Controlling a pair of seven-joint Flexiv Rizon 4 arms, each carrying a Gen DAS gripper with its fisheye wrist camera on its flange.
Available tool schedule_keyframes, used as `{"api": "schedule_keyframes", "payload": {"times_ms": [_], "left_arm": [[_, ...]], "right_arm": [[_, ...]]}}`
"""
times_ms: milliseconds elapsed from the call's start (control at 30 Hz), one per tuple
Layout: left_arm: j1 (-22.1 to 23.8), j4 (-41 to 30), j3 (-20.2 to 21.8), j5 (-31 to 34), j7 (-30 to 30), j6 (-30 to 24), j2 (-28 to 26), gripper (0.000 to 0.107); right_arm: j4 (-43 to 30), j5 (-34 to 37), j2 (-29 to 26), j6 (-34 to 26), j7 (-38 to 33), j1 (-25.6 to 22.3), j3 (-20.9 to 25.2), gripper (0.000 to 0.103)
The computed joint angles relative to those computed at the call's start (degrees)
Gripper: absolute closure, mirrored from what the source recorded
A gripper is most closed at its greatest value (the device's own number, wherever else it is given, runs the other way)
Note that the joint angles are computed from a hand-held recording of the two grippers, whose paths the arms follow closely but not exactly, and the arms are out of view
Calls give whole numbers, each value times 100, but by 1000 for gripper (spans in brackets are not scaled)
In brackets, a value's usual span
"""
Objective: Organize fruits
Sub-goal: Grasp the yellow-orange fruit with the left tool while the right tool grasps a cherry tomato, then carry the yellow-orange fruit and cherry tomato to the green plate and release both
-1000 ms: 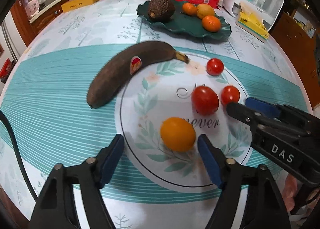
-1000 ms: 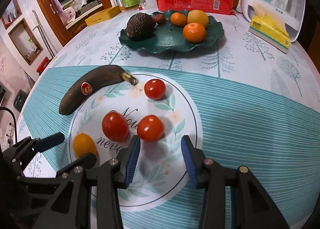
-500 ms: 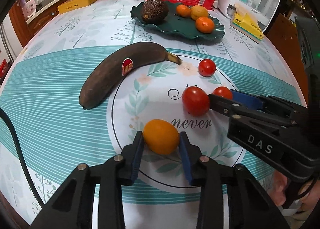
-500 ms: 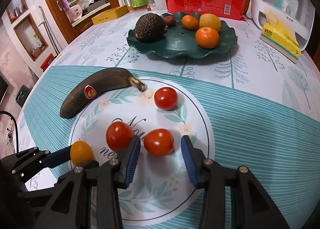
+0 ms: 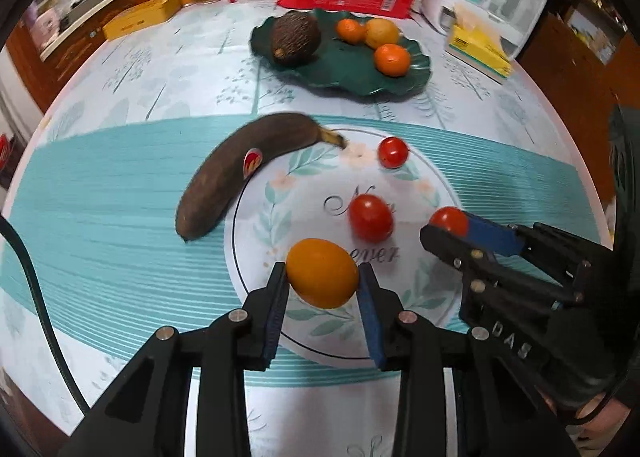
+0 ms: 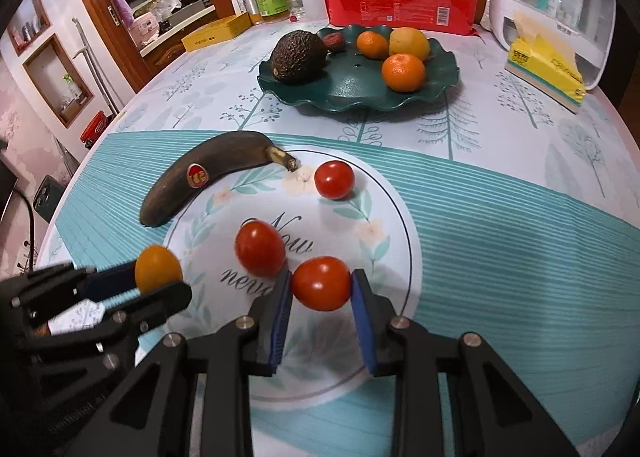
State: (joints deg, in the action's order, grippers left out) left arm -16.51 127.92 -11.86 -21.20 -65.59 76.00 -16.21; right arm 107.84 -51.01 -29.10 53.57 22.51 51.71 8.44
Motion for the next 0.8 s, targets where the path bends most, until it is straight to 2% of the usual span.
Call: {"api": "schedule_keyframes", "payload": {"times_ms": [67, 233, 400, 667, 800], "left_arm": [[-118, -236, 217, 376, -144, -338, 128, 74], [-118, -693, 316, 633, -52, -858, 330, 74], [-111, -1407, 383, 920, 141, -1307, 272, 74], [-105, -3129, 419, 1294, 538, -1874, -465, 74], [-146, -4013, 440, 1466, 743, -1951, -942, 74]], "right_arm": [[-17, 105, 102, -148, -9, 26, 63, 73], [-49, 108, 409, -560, 48, 66, 148, 73], [-166, 59, 729, -1174, -5, 22, 263, 73], [-573, -103, 922, -1770, -402, -265, 268, 73], [-932, -196, 863, -2017, -724, -427, 154, 73]]}}
